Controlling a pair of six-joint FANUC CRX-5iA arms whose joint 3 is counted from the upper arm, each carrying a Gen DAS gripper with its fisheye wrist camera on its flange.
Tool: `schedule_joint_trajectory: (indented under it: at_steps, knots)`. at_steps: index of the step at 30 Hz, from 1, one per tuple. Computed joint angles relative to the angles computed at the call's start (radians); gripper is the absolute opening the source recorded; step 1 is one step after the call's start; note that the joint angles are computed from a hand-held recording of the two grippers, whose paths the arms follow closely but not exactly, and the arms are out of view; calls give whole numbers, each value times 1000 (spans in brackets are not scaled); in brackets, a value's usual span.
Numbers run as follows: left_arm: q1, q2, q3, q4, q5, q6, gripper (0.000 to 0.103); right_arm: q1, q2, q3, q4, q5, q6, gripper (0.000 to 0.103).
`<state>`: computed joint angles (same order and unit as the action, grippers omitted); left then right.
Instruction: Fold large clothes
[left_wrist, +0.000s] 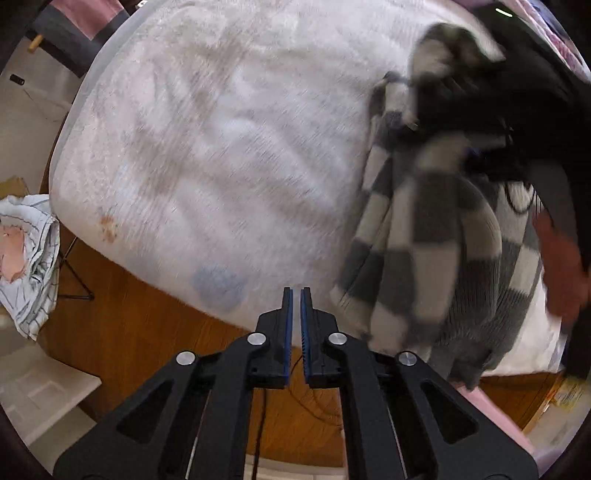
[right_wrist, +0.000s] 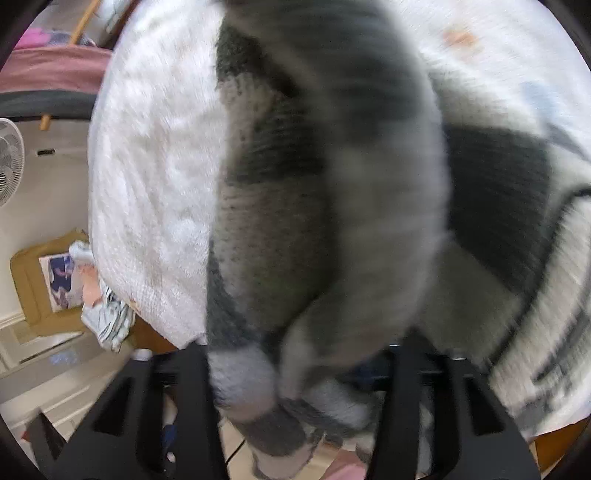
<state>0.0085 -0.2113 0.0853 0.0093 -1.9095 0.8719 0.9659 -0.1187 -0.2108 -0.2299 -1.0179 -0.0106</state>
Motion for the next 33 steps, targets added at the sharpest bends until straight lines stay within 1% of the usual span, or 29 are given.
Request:
schedule_joint_trajectory:
  at_steps: [1,2,3,4,5,6,8,9,10,11,13,14,16,18,19,20,21,22,23,24,25,26,27,28,29,30,31,32,33]
  knots:
    - [2,-3,-1,-20,5,-15,10,-32,-12,-18,-67,74,60,97]
    - [-2,-1,3,-54,10,-17,10,-74,-25,-31,-165,144,140,97]
    - [-7,6,8,-78,10,-5,10,-103,-33,-29,-221,162,184,97]
    - [4,19,19,-87,5,6,10,-122,-48,-34,-263,177,230,96]
    - [13,27,26,-83,8,19,10,-120,-88,-70,-266,234,228,96]
    - [27,33,39,-76,6,26,10,-105,-124,-98,-233,258,192,96]
    - [49,53,77,-35,-3,38,10,-38,-211,-169,-90,288,28,96]
    - [53,61,90,-8,-7,38,14,-5,-265,-215,-19,320,-62,96]
    - [45,73,111,23,-8,40,17,35,-324,-267,72,359,-170,96]
    - [28,82,123,40,-8,45,18,83,-381,-313,180,367,-282,96]
    - [-13,110,160,75,-18,52,19,160,-453,-347,342,298,-426,96]
    - [-28,123,180,95,-24,51,19,220,-489,-348,439,203,-507,96]
    - [-73,145,188,186,-14,65,19,318,-508,-316,540,14,-610,96]
    - [-113,164,187,262,5,76,23,413,-510,-272,597,-210,-681,96]
    - [-132,174,190,282,11,84,23,444,-508,-265,612,-269,-700,94]
    - [-164,188,190,305,25,94,23,494,-511,-260,636,-370,-729,89]
    - [-197,204,196,313,43,101,23,519,-512,-260,641,-429,-739,66]
    - [-221,213,201,310,59,104,23,518,-505,-259,615,-456,-722,47]
    - [-256,229,207,295,84,110,23,489,-499,-271,585,-431,-696,11]
    - [-296,254,226,256,92,124,23,459,-510,-298,566,-376,-686,3]
    - [-324,273,238,220,98,130,23,417,-508,-321,548,-318,-663,3]
    - [-347,290,249,185,108,135,23,364,-485,-321,517,-279,-594,3]
    - [-362,315,257,165,115,143,23,332,-466,-308,490,-292,-532,0]
    - [-367,332,256,159,123,157,23,288,-427,-288,457,-301,-452,0]
    - [-374,349,254,144,132,173,22,234,-400,-292,421,-271,-383,0]
    - [-385,371,247,117,148,183,21,198,-408,-321,382,-234,-367,0]
    - [-392,380,233,104,175,179,21,178,-444,-376,369,-171,-403,0]
    - [-393,385,228,105,192,175,21,158,-503,-456,368,-94,-483,0]
    - [-389,394,226,125,207,170,21,151,-526,-494,388,-68,-533,0]
